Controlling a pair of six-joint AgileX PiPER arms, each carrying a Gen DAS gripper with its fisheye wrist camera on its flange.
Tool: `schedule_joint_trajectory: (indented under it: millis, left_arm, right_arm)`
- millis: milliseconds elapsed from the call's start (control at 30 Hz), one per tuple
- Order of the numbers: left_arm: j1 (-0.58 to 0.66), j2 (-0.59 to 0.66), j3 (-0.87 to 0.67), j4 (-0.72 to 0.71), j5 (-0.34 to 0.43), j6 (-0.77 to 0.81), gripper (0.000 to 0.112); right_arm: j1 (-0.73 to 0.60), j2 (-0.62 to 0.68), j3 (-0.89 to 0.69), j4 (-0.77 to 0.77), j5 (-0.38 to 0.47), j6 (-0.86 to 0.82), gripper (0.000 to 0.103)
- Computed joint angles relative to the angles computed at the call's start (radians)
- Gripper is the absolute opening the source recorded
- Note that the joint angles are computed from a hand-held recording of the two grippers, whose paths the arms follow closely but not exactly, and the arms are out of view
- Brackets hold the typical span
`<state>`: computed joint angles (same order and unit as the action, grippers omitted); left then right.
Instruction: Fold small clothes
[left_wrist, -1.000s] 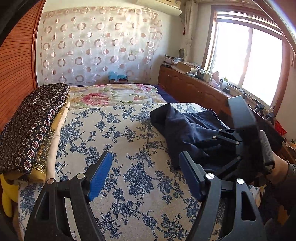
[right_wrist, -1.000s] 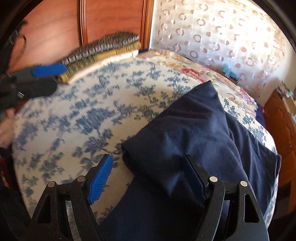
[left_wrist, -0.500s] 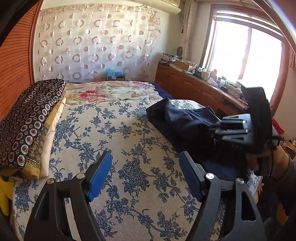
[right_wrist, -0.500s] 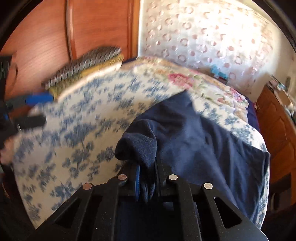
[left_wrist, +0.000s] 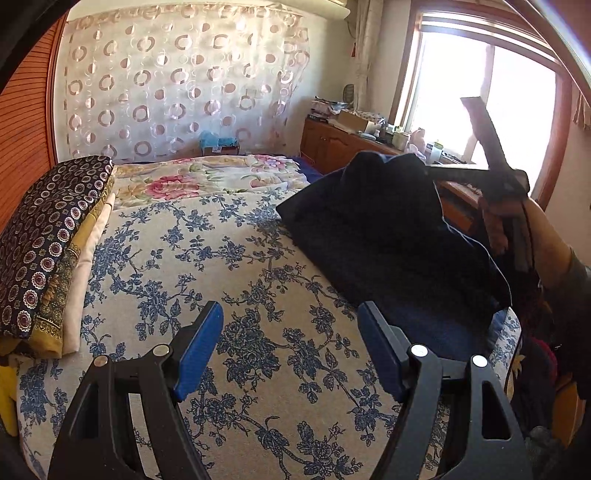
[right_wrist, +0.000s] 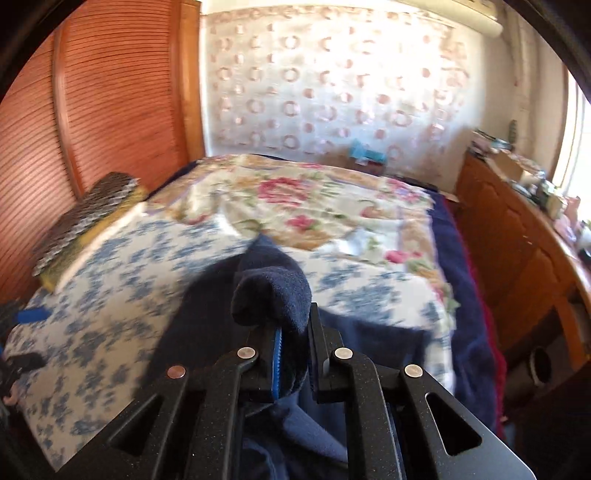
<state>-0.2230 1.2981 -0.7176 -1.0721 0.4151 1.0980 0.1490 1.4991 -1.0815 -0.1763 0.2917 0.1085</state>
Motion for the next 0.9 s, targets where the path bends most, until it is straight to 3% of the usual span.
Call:
schedule_joint_trajectory:
  millis: [233, 333, 400, 567, 700, 900]
  left_arm:
    - [-0.023, 0.007, -0.003, 0.024, -0.011, -0.024, 0.076]
    - [-0.03, 0.008, -0.003, 0.035, -0.014, -0.034, 0.076]
    - [-0.034, 0.012, -0.004, 0.033, -0.014, -0.032, 0.076]
    - [-0.051, 0.017, -0.003, 0.035, -0.024, -0.043, 0.076]
    - [-0.074, 0.02, 0.0, 0.031, -0.038, -0.048, 0.076]
    - [-0.134, 0.043, -0.008, 0.061, -0.062, -0.085, 0.076]
  right_arm:
    - [0.0, 0.162, -0.206, -0.192, 0.129, 0.281, 0.012]
    - [0.029, 0.209, -0.274, -0.317, 0.237, 0.448, 0.032]
    - [0.027, 0.208, -0.266, -0.323, 0.234, 0.481, 0.04]
    - [0.01, 0.192, -0.263, -0.172, 0.213, 0.334, 0.04]
    - [0.056, 0.084, -0.116, -0.16, 0.15, 0.315, 0.04]
    - [0.18, -0.14, 0.208, -0.396, 0.076, 0.593, 0.04]
